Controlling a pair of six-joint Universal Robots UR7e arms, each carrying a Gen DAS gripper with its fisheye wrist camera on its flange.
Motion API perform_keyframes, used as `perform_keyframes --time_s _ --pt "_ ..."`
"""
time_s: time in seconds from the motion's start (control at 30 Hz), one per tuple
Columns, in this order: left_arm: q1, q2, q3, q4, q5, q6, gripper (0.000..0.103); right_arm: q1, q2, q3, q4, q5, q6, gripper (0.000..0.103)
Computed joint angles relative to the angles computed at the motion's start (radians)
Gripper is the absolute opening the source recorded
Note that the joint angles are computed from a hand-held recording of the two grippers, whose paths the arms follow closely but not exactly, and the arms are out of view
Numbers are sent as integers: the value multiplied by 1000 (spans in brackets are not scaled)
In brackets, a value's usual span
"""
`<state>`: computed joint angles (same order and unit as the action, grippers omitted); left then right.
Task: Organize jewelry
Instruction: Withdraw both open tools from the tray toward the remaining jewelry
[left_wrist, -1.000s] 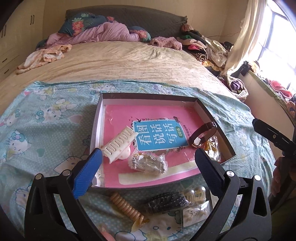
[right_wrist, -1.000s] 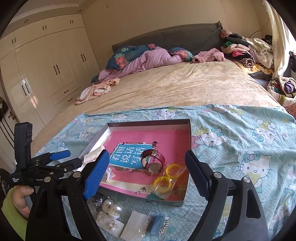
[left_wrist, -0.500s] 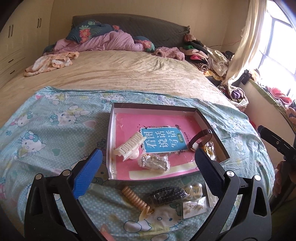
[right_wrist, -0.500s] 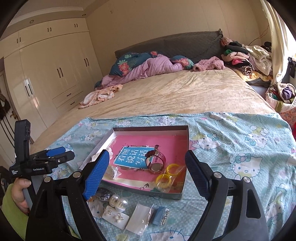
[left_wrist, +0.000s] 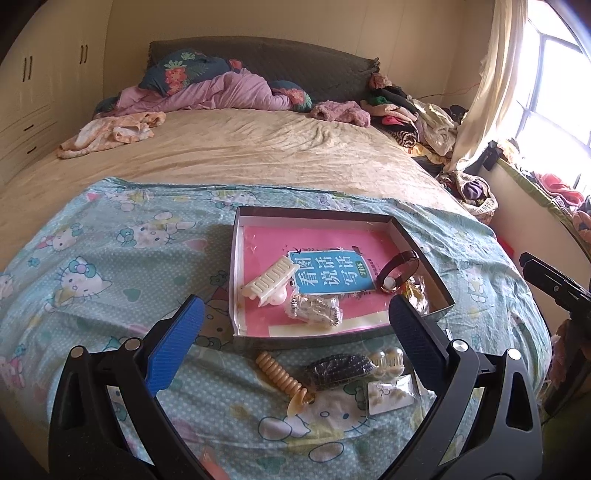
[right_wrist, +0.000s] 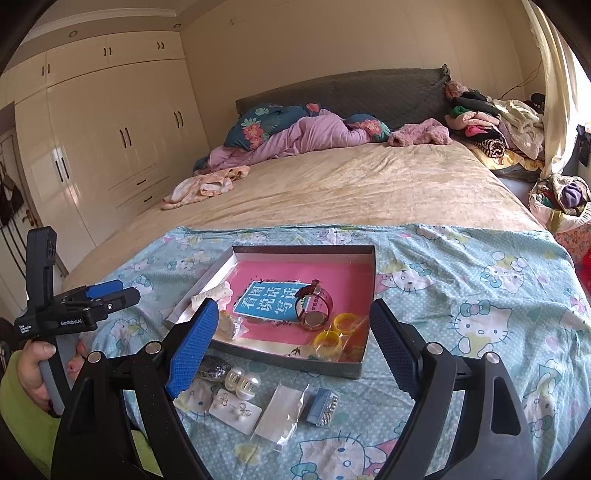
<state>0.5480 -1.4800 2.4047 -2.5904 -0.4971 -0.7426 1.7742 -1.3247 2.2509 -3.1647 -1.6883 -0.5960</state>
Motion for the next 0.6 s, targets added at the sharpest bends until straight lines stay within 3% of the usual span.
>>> perform_keyframes --time_s 0.6 --pt "-72 -32 42 164 -9 -137 93 -16 -60 73 40 -25 -9 83"
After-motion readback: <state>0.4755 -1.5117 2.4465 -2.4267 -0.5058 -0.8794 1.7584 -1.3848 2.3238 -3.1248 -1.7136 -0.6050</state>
